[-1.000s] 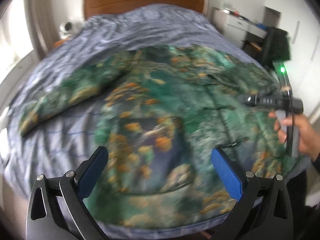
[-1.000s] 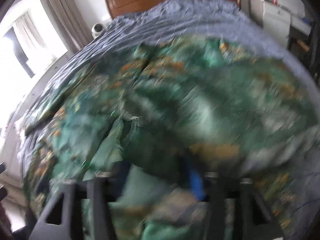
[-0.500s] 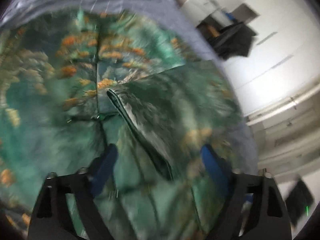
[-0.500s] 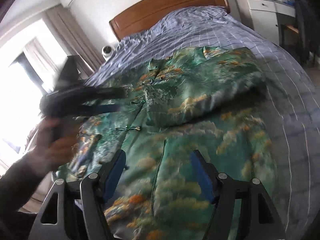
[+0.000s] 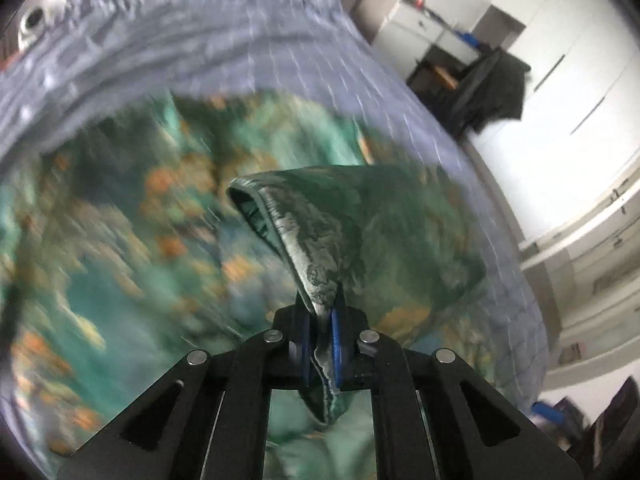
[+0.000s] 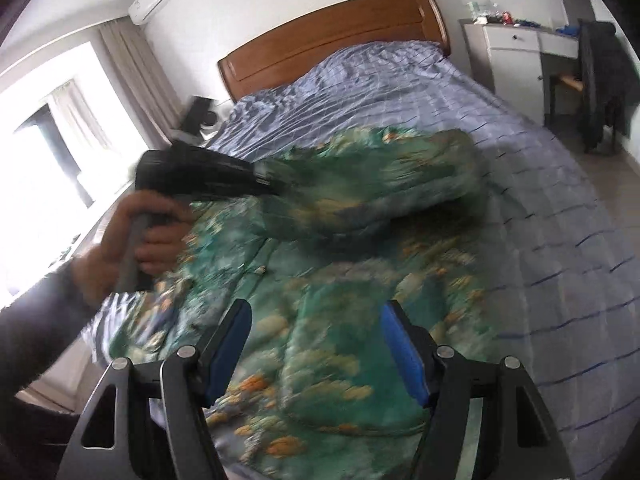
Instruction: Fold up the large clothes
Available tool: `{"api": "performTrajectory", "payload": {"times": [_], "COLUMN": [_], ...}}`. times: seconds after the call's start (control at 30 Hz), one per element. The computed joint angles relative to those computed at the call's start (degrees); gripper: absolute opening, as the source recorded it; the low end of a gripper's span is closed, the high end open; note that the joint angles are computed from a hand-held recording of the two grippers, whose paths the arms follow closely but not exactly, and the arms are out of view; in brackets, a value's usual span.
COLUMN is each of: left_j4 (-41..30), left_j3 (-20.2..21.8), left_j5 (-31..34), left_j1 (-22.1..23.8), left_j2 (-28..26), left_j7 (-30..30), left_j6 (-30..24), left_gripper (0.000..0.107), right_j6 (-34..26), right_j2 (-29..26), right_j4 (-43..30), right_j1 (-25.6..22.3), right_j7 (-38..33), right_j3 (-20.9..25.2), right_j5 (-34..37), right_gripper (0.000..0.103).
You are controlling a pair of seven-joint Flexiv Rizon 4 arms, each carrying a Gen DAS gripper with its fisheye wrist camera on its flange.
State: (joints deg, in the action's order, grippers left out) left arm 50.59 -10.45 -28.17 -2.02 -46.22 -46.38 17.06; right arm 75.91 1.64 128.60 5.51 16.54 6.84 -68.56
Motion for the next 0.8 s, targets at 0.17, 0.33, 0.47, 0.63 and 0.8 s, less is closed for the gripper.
{"api": "performTrajectory", "payload": {"times": [0.17,0.33,0.47,0.63,0.8], "left_j4": [-14.7,-18.7,-11.8,-9.2,0.3], "left_j3": [1.7,3.6,2.0,2.7,2.9], "left_j5": [3.0,7.0,6.0,7.7,9.2], "left_j1": [-0.3,-1.5,-0.5,-1.5,-2.3], "left_j2": [-9.0,-13.4,-10.8,-10.4,-6.2], "left_j7": [-4.1,-6.7,-6.8,-5.8,-2.7], "left_j6": [-3.4,-4.7,0.6,3.2,13.0], "left_gripper": [0.006,0.035,0.063,0.041,0.041], "right_j6": [-4.7,-5.2,-9.3,-13.0,-12.0], "right_j2": [0.0,-4.8,-11.1,-19.2,-25.9], "right_j4": [-2.5,-7.5,-14.0,-22.7,-29.4], "right_j1": [-0.7,-1.3,-0.7,0.0,0.6], "right_j7": [-9.8,-22.0,-32.9,-41.4,-43.7], "right_j3": [-0.9,-3.0,-5.2,-8.5,-11.2], "right_j5": [5.4,13.3,21.3,26.0,29.0], "right_gripper": [0.069,0.069,0.069,0.068,0.063]}}
